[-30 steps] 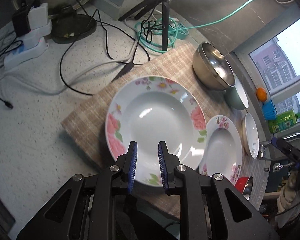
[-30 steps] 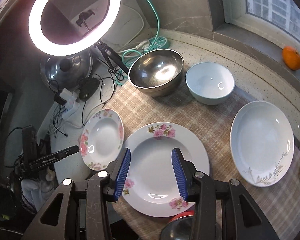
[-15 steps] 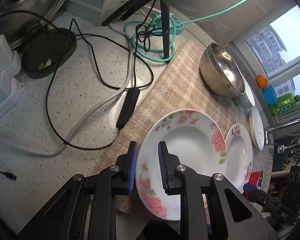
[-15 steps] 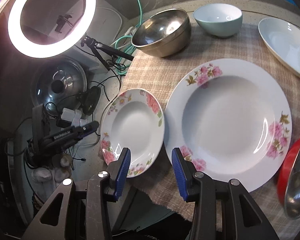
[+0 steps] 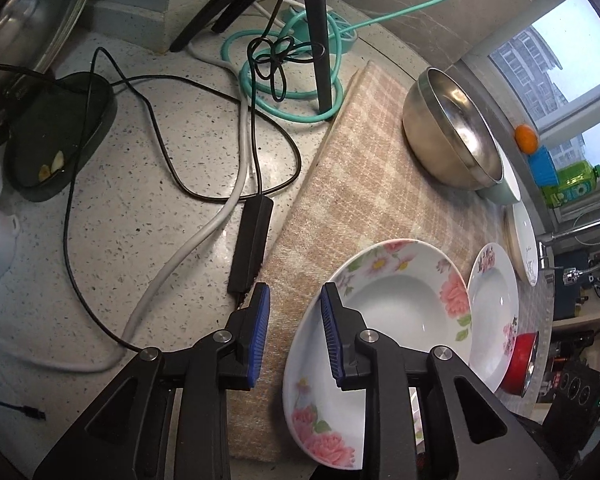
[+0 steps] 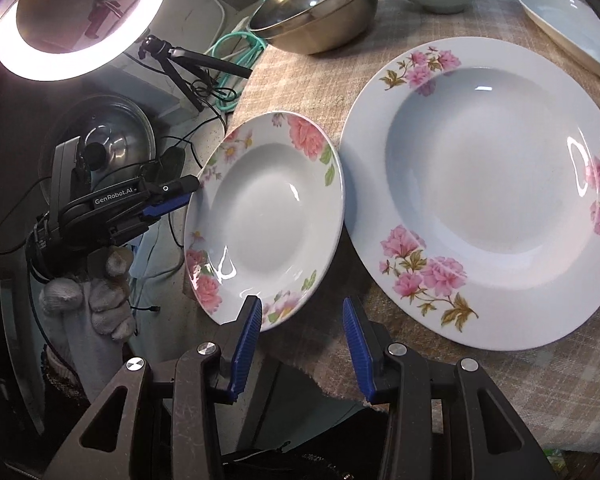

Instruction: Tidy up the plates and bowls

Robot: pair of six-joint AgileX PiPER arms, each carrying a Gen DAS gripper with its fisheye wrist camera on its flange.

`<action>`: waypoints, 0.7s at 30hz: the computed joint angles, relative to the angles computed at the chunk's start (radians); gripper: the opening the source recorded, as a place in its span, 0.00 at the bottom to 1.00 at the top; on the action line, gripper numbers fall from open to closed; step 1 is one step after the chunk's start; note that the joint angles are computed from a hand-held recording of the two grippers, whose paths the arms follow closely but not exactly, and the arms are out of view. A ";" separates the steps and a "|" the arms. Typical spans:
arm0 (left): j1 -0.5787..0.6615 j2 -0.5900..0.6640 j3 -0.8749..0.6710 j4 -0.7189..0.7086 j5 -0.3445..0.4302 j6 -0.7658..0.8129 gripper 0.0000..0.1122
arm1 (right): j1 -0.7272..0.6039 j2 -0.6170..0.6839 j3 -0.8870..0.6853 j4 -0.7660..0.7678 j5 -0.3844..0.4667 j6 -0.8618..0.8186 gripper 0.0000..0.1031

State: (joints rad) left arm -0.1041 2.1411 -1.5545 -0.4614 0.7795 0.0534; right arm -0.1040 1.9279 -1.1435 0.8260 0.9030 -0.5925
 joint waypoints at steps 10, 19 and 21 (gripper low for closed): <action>0.022 0.029 -0.025 -0.105 0.065 0.120 0.22 | 0.017 0.059 -0.028 0.029 0.008 0.030 0.32; 0.011 0.047 -0.051 -0.096 0.080 0.156 0.20 | 0.033 0.088 -0.053 0.044 -0.004 0.063 0.22; 0.010 0.051 -0.056 -0.093 0.081 0.160 0.19 | 0.036 0.087 -0.056 0.037 -0.014 0.076 0.20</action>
State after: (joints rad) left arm -0.0943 2.1917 -1.6107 -0.5543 0.8603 0.2133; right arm -0.0682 2.0145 -1.1995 0.8635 0.8889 -0.5161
